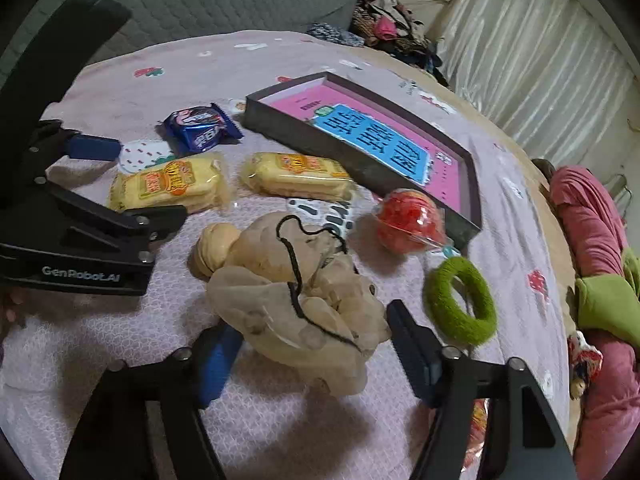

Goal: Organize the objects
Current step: 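Grasp the beige mesh scrunchie with the right tool while the left tool grasps the yellow rice-cake packet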

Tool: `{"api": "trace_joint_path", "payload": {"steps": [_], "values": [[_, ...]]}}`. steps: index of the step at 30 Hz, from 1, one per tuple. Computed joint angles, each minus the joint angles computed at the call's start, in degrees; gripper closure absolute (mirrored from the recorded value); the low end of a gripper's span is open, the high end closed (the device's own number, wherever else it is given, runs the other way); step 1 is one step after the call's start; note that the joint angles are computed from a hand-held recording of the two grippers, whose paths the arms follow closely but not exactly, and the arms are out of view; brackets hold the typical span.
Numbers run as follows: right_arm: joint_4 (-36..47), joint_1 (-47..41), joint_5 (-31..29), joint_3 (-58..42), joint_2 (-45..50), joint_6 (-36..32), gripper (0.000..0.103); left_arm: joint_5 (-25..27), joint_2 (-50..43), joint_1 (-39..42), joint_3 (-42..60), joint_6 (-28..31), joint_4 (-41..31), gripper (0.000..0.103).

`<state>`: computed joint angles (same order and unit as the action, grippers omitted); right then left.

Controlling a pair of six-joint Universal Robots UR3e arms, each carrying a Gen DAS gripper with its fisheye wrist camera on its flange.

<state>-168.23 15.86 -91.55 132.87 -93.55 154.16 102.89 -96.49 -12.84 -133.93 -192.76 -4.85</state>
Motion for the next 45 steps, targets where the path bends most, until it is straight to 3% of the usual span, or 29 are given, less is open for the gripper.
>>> {"api": "trace_joint_path", "payload": {"steps": [2,4,9,16,30,45], "values": [[0.27,-0.73,1.47,0.2,0.16,-0.4,0.048,-0.24,-0.77,0.22,-0.06,0.14,0.73,0.014],[1.23,-2.26,4.16,0.73,-0.64,-0.64,0.057,-3.68,-0.31,1.76,-1.52,1.17,2.41,0.038],[3.57,-5.24,8.78,1.68,-2.54,-0.99,0.077,-3.24,-1.27,0.94,-1.18,1.27,3.15,0.043],[7.52,-10.16,15.32,3.19,-6.34,-1.24,0.082,-4.44,1.08,1.23,-2.92,1.4,3.94,0.062],[12.61,-12.9,20.79,4.48,-12.04,-1.12,0.083,-6.97,7.31,2.34,-6.11,0.78,3.1,0.062],[22.62,-18.66,27.08,5.12,-24.39,-1.45,0.083,-1.71,14.4,-3.25,-4.06,-2.06,-4.11,0.062]]}}
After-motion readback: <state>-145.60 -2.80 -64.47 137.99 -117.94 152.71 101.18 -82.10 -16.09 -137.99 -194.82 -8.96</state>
